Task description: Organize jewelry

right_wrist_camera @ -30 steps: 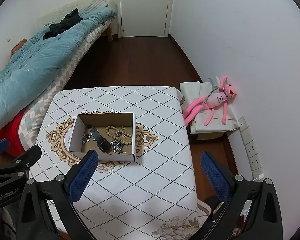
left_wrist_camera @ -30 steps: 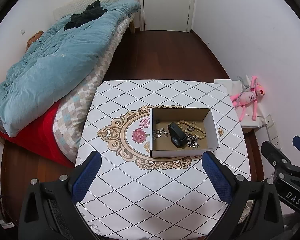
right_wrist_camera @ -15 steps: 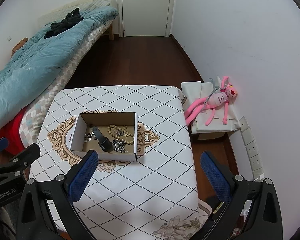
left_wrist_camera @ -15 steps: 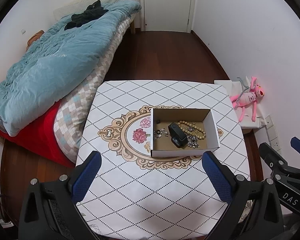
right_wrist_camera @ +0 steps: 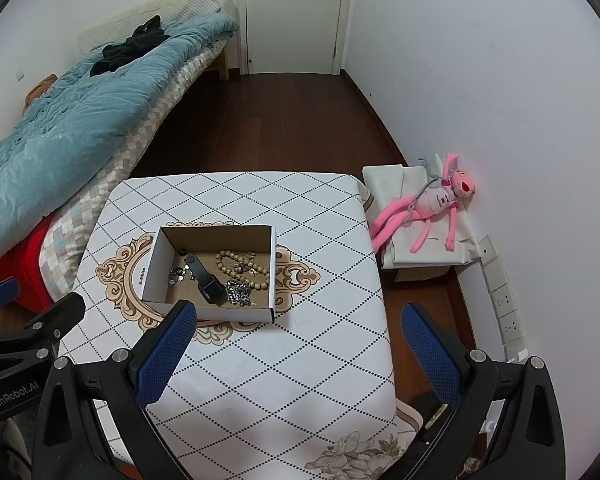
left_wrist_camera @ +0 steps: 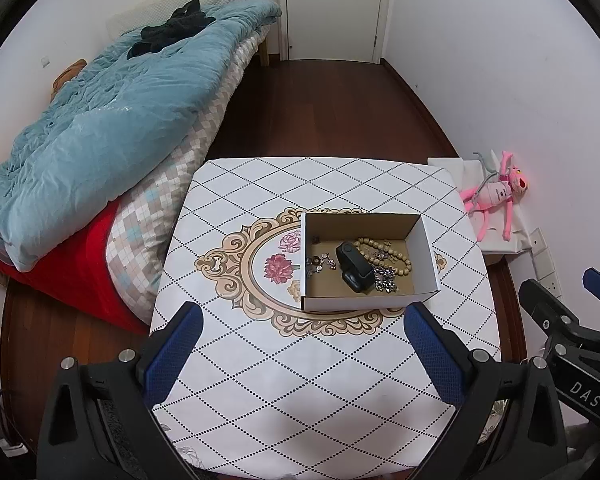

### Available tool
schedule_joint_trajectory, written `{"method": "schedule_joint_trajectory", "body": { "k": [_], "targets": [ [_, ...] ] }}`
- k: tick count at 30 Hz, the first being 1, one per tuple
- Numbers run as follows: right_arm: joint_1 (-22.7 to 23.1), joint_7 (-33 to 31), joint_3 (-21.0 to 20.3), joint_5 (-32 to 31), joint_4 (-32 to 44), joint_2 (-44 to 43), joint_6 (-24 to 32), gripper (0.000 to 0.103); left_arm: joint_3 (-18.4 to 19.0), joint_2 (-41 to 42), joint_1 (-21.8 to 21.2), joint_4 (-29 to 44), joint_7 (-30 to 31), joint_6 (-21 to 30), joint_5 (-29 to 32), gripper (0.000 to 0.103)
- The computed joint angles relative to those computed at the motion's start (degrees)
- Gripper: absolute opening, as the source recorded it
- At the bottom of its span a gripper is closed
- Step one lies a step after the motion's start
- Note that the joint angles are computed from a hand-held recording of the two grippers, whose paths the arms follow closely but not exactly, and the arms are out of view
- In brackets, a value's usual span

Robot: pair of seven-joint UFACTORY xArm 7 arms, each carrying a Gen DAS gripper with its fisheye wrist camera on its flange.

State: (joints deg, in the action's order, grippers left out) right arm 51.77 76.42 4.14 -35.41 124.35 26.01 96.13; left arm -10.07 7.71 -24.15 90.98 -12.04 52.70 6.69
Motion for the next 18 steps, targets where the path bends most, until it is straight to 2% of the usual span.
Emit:
{"method": "schedule_joint_trajectory", "body": {
  "k": [18],
  "targets": [
    [0.1,-0.8,-0.3,0.3,0.9,0.6,0.3,0.103,0.1,-0.8,0.8,-1.8,0.9,-1.2,-1.4,0.102]
  ]
}}
